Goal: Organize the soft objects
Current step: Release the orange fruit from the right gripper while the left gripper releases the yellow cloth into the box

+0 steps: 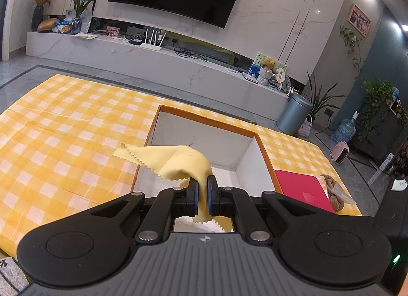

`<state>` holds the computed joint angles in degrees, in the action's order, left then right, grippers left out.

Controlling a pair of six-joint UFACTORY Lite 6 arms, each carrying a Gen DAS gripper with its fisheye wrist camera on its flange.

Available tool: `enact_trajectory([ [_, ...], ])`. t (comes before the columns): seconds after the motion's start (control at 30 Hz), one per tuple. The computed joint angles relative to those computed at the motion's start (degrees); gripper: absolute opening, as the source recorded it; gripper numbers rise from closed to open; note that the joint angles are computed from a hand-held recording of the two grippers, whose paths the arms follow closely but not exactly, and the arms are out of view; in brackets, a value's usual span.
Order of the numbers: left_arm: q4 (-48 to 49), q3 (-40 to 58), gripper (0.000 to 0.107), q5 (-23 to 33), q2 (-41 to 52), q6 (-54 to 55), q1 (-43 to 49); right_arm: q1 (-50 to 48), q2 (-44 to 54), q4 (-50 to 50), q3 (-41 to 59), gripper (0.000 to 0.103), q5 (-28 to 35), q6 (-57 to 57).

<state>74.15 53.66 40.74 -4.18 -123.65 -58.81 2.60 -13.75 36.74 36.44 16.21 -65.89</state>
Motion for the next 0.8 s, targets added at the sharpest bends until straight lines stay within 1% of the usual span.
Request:
enact_trajectory([
  [0.03,-0.09,0.18,0.007,0.4,0.06,0.15,-0.33,0.86,-0.39,-2.99,-0.2,0.051,-0.58,3.48],
  [0.1,0.17,0.22,0.007,0.22,0.09,0.08,-0.2,0.77,-0.26,-5.57,0.34,0.05,-0.03,6.06],
  [0.2,0.18,0.82,0.007,-0.18,0.72,0.35,0.1,-0.43,-0.02,-3.33,0.91,0.051,1.52,3.22],
  [0.3,-0.31,1.43,0.007,-0.21,1.53,1.03,0.26,0.34,1.41,-3.75,2.12,0.053,1.77,4.58],
  [0.33,-0.32,1.51,0.007,-0.27,1.72,1.06,0.33,0.27,1.2,-3.04,2.05,0.055,2.0,3.67],
  [0.4,0.19,1.72,0.007,-0.51,2.04,0.88,0.32,-0.85,0.9,1.22,2.27,0.065,3.73,-1.19],
  [0.43,0.93,1.67,0.007,-0.73,2.12,0.32,0.27,-1.29,1.37,3.81,2.74,0.077,5.71,-3.89],
  [0.47,1.51,1.8,0.008,-0.93,2.39,-0.27,0.16,-2.32,1.32,7.26,2.8,0.083,7.04,-7.58],
  [0.6,2.97,1.93,0.008,-1.99,2.95,-1.88,0.31,-2.87,0.36,10.74,2.06,0.087,6.97,-12.08],
  [0.63,3.28,1.93,0.008,-2.54,3.03,-2.14,0.46,-3.58,0.34,11.8,2.27,0.09,8.02,-13.22],
  [0.67,3.65,1.99,0.008,-3.26,3.26,-2.41,0.62,-4.5,0.29,12.98,2.55,0.097,9.48,-14.38],
  [0.7,4.07,2.08,0.008,-4.27,3.55,-2.72,0.94,-5.35,-0.01,13.2,2.88,0.101,10.38,-14.38],
  [0.8,6.07,3.3,0.008,-8.26,6.02,-4.19,2.14,-8.82,-1.84,15.26,3.13,0.1,12.34,-16.95],
])
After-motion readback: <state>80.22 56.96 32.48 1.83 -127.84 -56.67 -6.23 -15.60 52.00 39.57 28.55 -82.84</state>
